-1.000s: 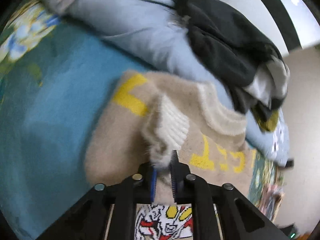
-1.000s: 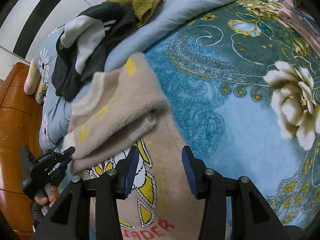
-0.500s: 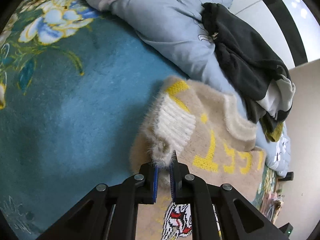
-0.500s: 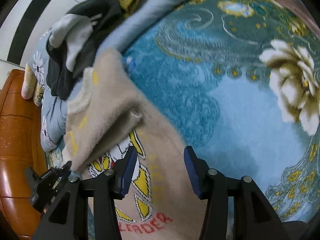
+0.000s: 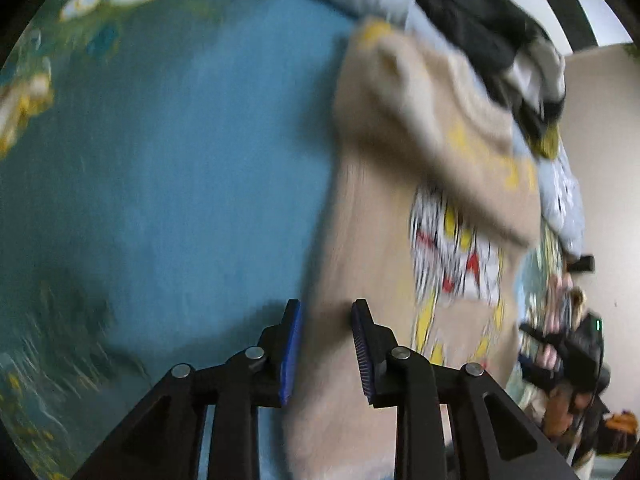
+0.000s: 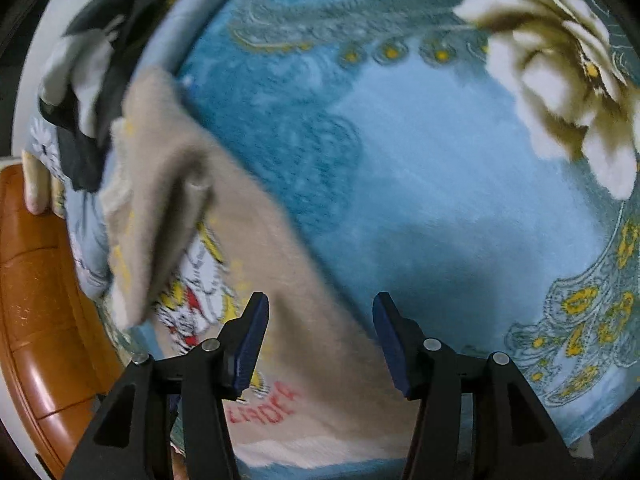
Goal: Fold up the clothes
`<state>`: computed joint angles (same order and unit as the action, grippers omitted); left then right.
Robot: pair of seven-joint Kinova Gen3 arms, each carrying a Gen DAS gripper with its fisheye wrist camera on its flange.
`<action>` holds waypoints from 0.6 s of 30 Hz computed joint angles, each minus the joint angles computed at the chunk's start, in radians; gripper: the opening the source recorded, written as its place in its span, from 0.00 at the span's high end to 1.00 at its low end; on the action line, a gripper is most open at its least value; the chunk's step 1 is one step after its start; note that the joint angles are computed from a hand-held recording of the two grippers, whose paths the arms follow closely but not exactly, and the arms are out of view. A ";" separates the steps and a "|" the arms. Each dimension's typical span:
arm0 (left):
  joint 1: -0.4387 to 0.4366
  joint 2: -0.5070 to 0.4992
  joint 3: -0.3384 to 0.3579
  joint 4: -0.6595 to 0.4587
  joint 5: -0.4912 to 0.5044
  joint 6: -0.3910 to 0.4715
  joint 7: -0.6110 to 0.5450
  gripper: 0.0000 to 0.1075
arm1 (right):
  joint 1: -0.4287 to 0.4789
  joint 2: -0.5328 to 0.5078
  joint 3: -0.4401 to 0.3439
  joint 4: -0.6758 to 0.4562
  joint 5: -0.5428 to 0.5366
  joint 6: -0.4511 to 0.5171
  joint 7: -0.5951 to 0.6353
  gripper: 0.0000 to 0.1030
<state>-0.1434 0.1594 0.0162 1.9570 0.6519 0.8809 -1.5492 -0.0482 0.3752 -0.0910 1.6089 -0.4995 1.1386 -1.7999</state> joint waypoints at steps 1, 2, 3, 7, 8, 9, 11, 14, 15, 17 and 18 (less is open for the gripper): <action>0.000 -0.002 0.004 0.014 0.017 -0.002 -0.009 0.71 | -0.006 0.009 0.005 -0.007 0.004 0.014 0.003 0.46; 0.003 -0.006 0.008 0.024 0.029 -0.003 -0.014 0.69 | 0.006 0.028 -0.009 -0.015 -0.007 0.039 0.017 0.46; 0.006 -0.010 0.010 0.031 0.038 -0.004 -0.018 0.68 | 0.017 0.044 -0.017 -0.018 -0.027 0.061 0.036 0.46; -0.012 -0.009 0.006 0.043 0.100 0.053 -0.077 0.67 | 0.036 0.054 -0.040 -0.018 -0.078 0.102 0.125 0.46; -0.025 -0.007 0.001 0.056 0.132 0.076 -0.098 0.67 | 0.042 0.051 -0.045 -0.015 -0.096 0.106 0.154 0.49; -0.039 -0.003 -0.005 0.070 0.163 0.102 -0.117 0.67 | 0.044 0.046 -0.047 -0.011 -0.108 0.110 0.176 0.56; -0.059 0.000 -0.015 0.094 0.204 0.136 -0.153 0.67 | 0.041 0.030 -0.044 -0.003 -0.119 0.111 0.205 0.69; -0.060 -0.013 -0.023 0.112 0.198 0.169 -0.172 0.67 | 0.035 0.014 -0.038 0.000 -0.135 0.110 0.236 0.85; -0.053 -0.015 -0.019 0.107 0.183 0.180 -0.164 0.69 | 0.034 0.007 -0.035 0.004 -0.138 0.107 0.246 0.87; -0.024 -0.047 -0.023 0.104 0.146 0.163 -0.134 0.79 | 0.031 -0.011 -0.032 0.010 -0.146 0.097 0.261 0.88; -0.026 -0.070 -0.021 0.100 0.143 0.164 -0.135 0.89 | 0.030 -0.020 -0.031 0.013 -0.150 0.092 0.268 0.89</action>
